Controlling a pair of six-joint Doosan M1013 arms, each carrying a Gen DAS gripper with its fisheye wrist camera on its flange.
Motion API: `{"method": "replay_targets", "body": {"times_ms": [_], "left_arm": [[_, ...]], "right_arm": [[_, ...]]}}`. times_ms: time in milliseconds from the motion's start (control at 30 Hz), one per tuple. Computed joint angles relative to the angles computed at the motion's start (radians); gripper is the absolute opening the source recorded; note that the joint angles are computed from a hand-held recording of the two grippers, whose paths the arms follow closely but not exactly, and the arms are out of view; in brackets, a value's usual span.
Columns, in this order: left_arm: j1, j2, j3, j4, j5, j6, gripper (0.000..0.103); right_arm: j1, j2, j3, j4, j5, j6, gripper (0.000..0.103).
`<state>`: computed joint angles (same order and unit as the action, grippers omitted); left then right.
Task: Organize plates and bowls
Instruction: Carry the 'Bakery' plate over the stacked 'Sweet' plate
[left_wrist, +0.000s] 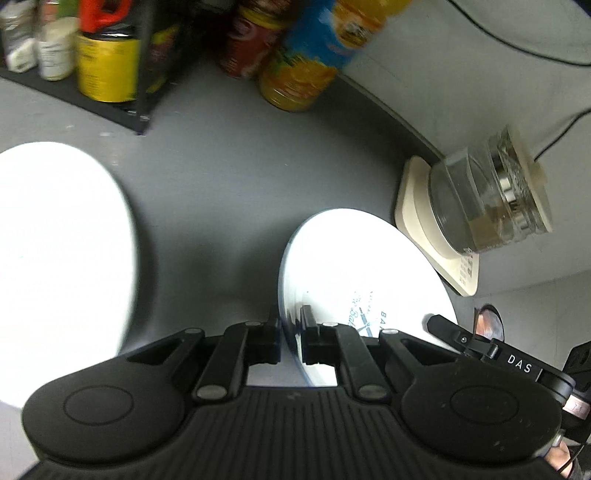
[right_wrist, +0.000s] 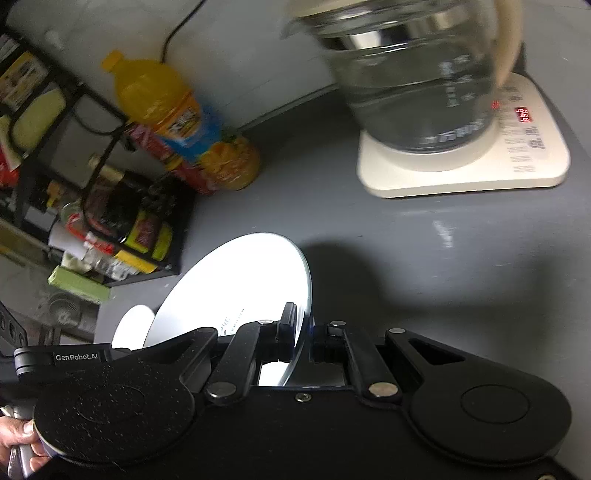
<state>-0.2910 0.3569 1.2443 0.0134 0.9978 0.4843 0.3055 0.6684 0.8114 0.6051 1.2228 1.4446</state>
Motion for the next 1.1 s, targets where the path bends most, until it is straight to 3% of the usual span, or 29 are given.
{"method": "replay_targets", "body": {"times_ms": [433,1100], "left_arm": [[0.015,-0.101,0.110,0.063,-0.035,-0.083,0.008],[0.174,-0.239,0.307,-0.097,-0.095,0.150,0.008]], "right_arm": [[0.052,-0.017,0.014,0.030,-0.030,-0.029,0.007],[0.194,-0.063,0.090,-0.100,-0.125,0.128,0.007]]}}
